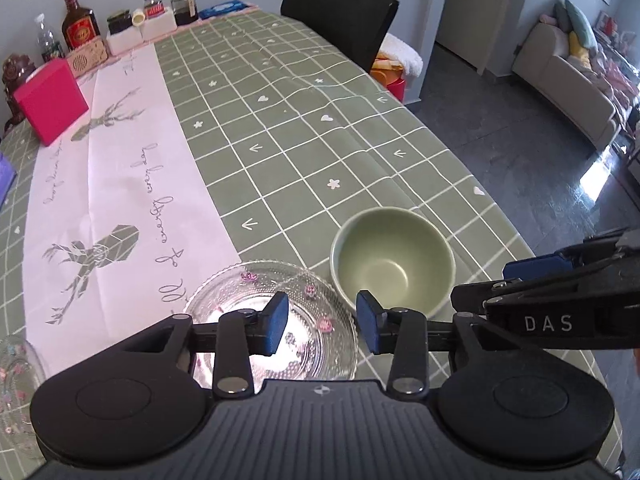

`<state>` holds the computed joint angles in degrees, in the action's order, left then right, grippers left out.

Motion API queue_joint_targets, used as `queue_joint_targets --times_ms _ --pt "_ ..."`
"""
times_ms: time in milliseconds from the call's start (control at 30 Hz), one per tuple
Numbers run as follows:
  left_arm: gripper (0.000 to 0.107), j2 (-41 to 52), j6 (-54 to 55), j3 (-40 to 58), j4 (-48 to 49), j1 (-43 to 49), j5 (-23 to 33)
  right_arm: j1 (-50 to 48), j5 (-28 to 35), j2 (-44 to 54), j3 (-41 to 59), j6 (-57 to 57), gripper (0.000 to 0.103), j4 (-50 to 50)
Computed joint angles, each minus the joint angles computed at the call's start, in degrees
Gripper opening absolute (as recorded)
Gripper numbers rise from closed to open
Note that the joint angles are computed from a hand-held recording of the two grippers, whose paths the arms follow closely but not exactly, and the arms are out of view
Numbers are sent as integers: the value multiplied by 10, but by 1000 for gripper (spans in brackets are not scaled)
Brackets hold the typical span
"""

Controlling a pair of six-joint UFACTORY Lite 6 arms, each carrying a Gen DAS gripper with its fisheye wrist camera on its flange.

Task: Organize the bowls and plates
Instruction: 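Move both tools to the rim of the pale green ceramic bowl, then close the left tool on the green bowl rim while the right tool grips it too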

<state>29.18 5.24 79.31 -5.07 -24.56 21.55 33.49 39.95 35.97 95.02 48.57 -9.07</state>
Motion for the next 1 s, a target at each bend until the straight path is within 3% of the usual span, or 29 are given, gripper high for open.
queue_joint_targets --times_ms 200,633,700,1000 --pt "39 84 -2 79 -34 6 -2 -33 -7 78 68 -35 31 48" --pt "17 199 -49 207 25 -14 59 -61 -14 159 127 -89 16 102" --pt "12 204 -41 214 13 -13 65 -62 -17 160 126 -98 9 114" --pt "7 193 -51 210 11 -15 80 -63 -19 154 118 -93 7 126"
